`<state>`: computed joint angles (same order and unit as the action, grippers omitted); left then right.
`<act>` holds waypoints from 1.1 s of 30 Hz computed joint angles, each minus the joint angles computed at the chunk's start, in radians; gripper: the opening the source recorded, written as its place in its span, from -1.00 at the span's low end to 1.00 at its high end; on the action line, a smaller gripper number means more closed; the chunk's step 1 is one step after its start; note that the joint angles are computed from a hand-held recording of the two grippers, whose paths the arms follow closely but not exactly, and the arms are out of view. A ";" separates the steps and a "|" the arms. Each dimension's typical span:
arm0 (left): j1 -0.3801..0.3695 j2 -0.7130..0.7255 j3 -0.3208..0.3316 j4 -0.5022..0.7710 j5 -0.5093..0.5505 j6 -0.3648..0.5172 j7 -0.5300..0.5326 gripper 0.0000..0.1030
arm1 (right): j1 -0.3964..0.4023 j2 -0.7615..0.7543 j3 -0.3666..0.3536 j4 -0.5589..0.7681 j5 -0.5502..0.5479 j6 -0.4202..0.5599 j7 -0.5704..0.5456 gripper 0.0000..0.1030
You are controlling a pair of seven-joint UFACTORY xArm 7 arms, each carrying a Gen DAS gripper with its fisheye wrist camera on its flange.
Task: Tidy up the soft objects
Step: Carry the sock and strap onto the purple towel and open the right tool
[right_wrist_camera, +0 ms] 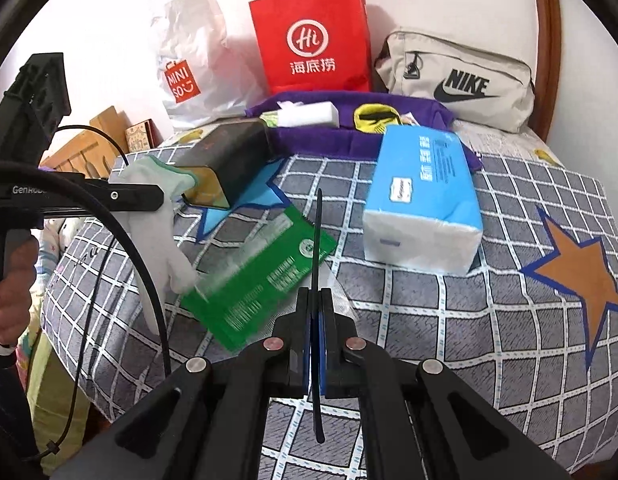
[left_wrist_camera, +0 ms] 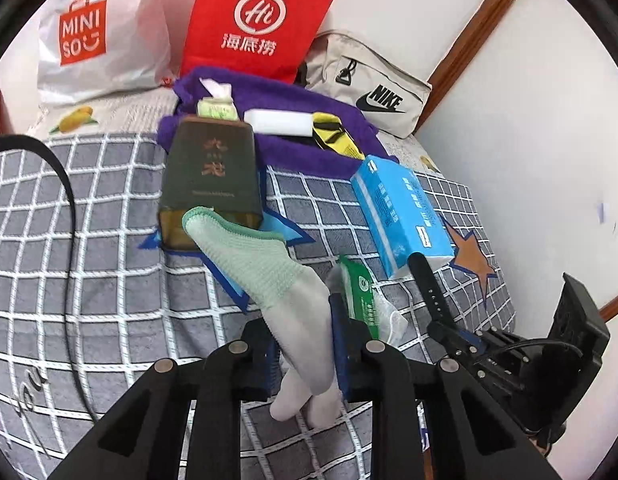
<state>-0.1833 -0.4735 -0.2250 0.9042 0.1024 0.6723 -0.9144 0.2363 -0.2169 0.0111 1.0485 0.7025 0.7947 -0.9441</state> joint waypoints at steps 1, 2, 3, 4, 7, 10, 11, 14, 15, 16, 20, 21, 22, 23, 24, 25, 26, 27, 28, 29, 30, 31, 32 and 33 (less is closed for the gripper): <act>0.004 -0.008 0.000 0.000 0.003 0.011 -0.004 -0.58 | 0.001 -0.002 0.003 0.001 -0.004 -0.004 0.001 -0.94; 0.003 -0.012 0.002 0.000 0.003 0.010 -0.002 -0.58 | 0.002 -0.003 0.005 0.002 -0.008 -0.010 0.001 -0.94; 0.005 -0.024 0.005 -0.006 0.002 0.005 -0.004 -0.58 | 0.002 -0.002 0.008 0.003 -0.013 -0.020 0.004 -0.94; 0.011 -0.020 -0.002 0.000 0.006 0.006 -0.011 -0.58 | 0.002 0.000 0.012 0.007 -0.025 -0.023 0.015 -0.94; 0.020 -0.028 -0.004 0.007 0.014 0.021 -0.020 -0.58 | 0.006 0.008 0.007 0.026 -0.020 -0.012 0.013 -0.94; 0.026 -0.028 -0.007 0.018 0.026 0.030 -0.019 -0.58 | 0.008 0.017 0.009 0.044 -0.019 -0.009 0.015 -0.94; 0.028 -0.029 -0.008 0.022 0.030 0.033 -0.021 -0.58 | 0.007 0.024 0.010 0.056 -0.021 -0.003 0.023 -0.94; 0.031 -0.036 -0.008 0.028 0.033 0.031 -0.022 -0.58 | 0.006 0.036 0.014 0.078 -0.018 -0.002 0.023 -0.94; 0.033 -0.035 -0.009 0.034 0.037 0.037 -0.020 -0.58 | 0.005 0.040 0.015 0.086 -0.018 0.000 0.024 -0.94; 0.036 -0.034 -0.012 0.039 0.042 0.041 -0.021 -0.58 | 0.004 0.046 0.015 0.097 -0.016 0.005 0.025 -0.94; 0.036 -0.022 -0.008 0.067 0.049 0.044 -0.004 -0.58 | -0.002 0.063 0.023 0.130 -0.018 0.009 0.030 -0.94; 0.034 -0.018 -0.006 0.072 0.048 0.043 0.003 -0.58 | -0.004 0.068 0.025 0.140 -0.023 0.009 0.033 -0.94; 0.034 -0.014 -0.004 0.078 0.048 0.044 0.008 -0.58 | -0.005 0.074 0.027 0.150 -0.026 0.012 0.036 -0.94; 0.036 -0.010 -0.004 0.085 0.049 0.047 0.010 -0.58 | -0.006 0.080 0.029 0.160 -0.030 0.014 0.040 -0.94; 0.037 -0.003 -0.001 0.095 0.050 0.047 0.015 -0.58 | -0.007 0.085 0.031 0.169 -0.032 0.013 0.044 -0.94; 0.037 0.001 0.000 0.101 0.050 0.047 0.020 -0.58 | -0.009 0.090 0.033 0.176 -0.033 0.013 0.046 -0.94; 0.038 0.007 0.002 0.110 0.051 0.049 0.025 -0.58 | -0.010 0.099 0.034 0.190 -0.037 0.018 0.050 -0.94; 0.039 0.012 0.003 0.116 0.053 0.052 0.030 -0.58 | -0.011 0.104 0.037 0.198 -0.040 0.016 0.055 -0.94; 0.044 0.019 0.003 0.126 0.060 0.054 0.032 -0.58 | -0.013 0.108 0.040 0.204 -0.040 0.009 0.060 -0.94; 0.046 0.027 0.005 0.135 0.063 0.056 0.037 -0.58 | -0.013 0.119 0.042 0.221 -0.040 0.015 0.066 -0.94; 0.047 0.033 0.008 0.144 0.063 0.056 0.040 -0.58 | -0.015 0.128 0.043 0.235 -0.042 0.025 0.069 -0.94; 0.048 0.041 0.013 0.153 0.062 0.054 0.046 -0.58 | -0.016 0.140 0.047 0.251 -0.044 0.026 0.074 -0.94; 0.049 0.047 0.016 0.161 0.063 0.057 0.051 -0.58 | -0.017 0.148 0.051 0.264 -0.045 0.026 0.076 -0.94; 0.054 0.057 0.016 0.175 0.069 0.062 0.053 -0.58 | -0.018 0.159 0.054 0.279 -0.048 0.030 0.076 -0.94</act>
